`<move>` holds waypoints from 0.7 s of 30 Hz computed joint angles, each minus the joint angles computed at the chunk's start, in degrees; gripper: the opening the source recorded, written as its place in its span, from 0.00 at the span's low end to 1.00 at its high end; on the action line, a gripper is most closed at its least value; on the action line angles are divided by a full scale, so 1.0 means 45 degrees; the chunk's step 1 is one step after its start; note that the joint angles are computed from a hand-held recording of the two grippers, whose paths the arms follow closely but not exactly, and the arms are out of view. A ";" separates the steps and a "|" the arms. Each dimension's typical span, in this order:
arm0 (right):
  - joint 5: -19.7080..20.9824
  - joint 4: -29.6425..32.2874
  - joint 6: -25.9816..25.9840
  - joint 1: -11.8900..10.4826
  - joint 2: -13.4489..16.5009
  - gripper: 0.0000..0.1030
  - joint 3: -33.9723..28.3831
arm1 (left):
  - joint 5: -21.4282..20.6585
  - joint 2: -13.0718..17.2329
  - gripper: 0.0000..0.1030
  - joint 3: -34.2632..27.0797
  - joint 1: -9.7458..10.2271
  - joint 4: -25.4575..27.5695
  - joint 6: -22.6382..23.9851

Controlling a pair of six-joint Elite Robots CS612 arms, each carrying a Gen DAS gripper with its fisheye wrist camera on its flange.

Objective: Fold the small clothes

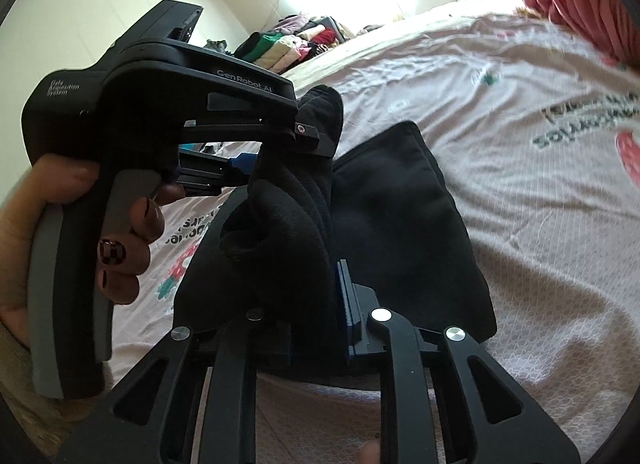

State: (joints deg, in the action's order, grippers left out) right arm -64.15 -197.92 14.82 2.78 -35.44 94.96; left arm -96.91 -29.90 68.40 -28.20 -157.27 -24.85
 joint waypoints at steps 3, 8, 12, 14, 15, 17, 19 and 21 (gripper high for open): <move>0.0299 0.0227 0.0299 -0.0098 0.0044 0.22 -0.0054 | -0.0342 0.0149 0.32 -0.0197 0.0039 0.0027 -0.0136; 0.1090 0.0625 0.1051 -0.0363 0.0157 0.28 -0.0152 | -0.1422 0.0388 0.42 -0.0395 0.0198 -0.0280 -0.0432; 0.1604 0.0867 0.1378 -0.0513 0.0196 0.29 -0.0214 | -0.2330 0.0421 0.54 -0.0212 0.0385 -0.1233 -0.1178; 0.1685 0.0963 0.1391 -0.0541 0.0177 0.29 -0.0205 | -0.2231 0.0284 0.59 0.0028 0.0402 -0.1648 -0.1306; 0.1776 0.1053 0.1394 -0.0559 0.0169 0.30 -0.0216 | -0.2171 0.0189 0.59 0.0201 0.0420 -0.1924 -0.1335; 0.1953 0.1244 0.1375 -0.0607 0.0134 0.32 -0.0220 | -0.2052 0.0016 0.59 0.0510 0.0462 -0.2342 -0.1424; 0.2230 0.1597 0.1241 -0.0671 0.0046 0.36 -0.0205 | -0.1693 -0.0254 0.59 0.0995 0.0484 -0.2785 -0.1316; 0.2522 0.1725 0.1280 -0.0764 -0.0020 0.45 -0.0166 | -0.1050 -0.0511 0.59 0.1436 0.0469 -0.2993 -0.1055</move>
